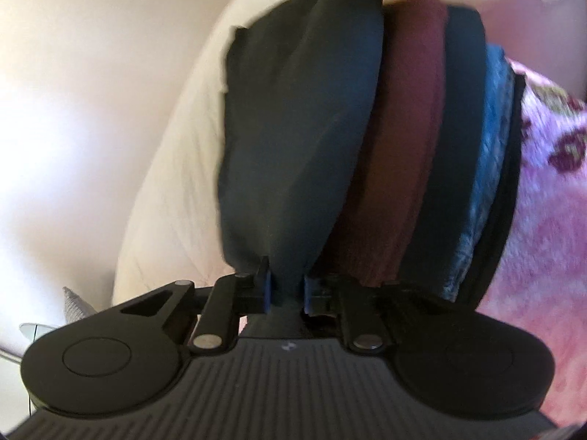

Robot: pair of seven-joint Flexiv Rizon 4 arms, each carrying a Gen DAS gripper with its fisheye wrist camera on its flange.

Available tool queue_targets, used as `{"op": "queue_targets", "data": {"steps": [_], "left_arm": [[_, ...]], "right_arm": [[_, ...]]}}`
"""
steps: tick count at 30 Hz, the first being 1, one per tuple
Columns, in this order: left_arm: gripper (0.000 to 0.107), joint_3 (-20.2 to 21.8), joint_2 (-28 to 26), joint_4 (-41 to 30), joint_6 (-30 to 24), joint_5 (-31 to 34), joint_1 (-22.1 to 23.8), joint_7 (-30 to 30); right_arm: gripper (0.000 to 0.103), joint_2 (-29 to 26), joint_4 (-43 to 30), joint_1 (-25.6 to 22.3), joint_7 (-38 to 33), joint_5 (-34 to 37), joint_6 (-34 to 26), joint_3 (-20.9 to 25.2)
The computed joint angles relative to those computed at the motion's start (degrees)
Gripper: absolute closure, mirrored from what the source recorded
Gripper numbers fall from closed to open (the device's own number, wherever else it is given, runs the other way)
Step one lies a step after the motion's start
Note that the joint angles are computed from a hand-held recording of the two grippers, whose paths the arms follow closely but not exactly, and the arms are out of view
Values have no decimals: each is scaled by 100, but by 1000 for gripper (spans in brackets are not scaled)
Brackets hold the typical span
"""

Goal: Fold clothes
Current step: 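Lower the dark shirt onto the stack and open both grippers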

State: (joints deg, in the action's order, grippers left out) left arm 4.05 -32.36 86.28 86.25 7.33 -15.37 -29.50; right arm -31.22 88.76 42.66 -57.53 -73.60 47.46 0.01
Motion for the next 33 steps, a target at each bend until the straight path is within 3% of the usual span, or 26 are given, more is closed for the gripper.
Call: {"op": "queue_targets", "data": {"steps": [4,11,14,18,27,29,33], "left_arm": [[95,116,-7,135,-2,98,-97,-78],[92,340,-125,30,-62,246,-248,-227],[91,575,-108,8,-156,309,-419,-536],[85,823,-145,-218,-562,333,-576,-1227],[73,633,632,247,-1619,127,-441,-3149],[70,550,791,283,-1900,38,-431,-3712],[53,411,792,1,-2454,-25,-485,-4892]], "right_arm": [[88,163,75,22,531,-247,35,-36],[87,17,249,-12,424,-69,89,76],[85,240,533,54,517,-116,-19,162],[80,173,439,8,592,-90,26,162],[74,786,780,31,1302,1385,-777,680],[63,924,820,48,1715,1663,-840,784],[51,1140,743,28,2661,2359,-788,974]]}}
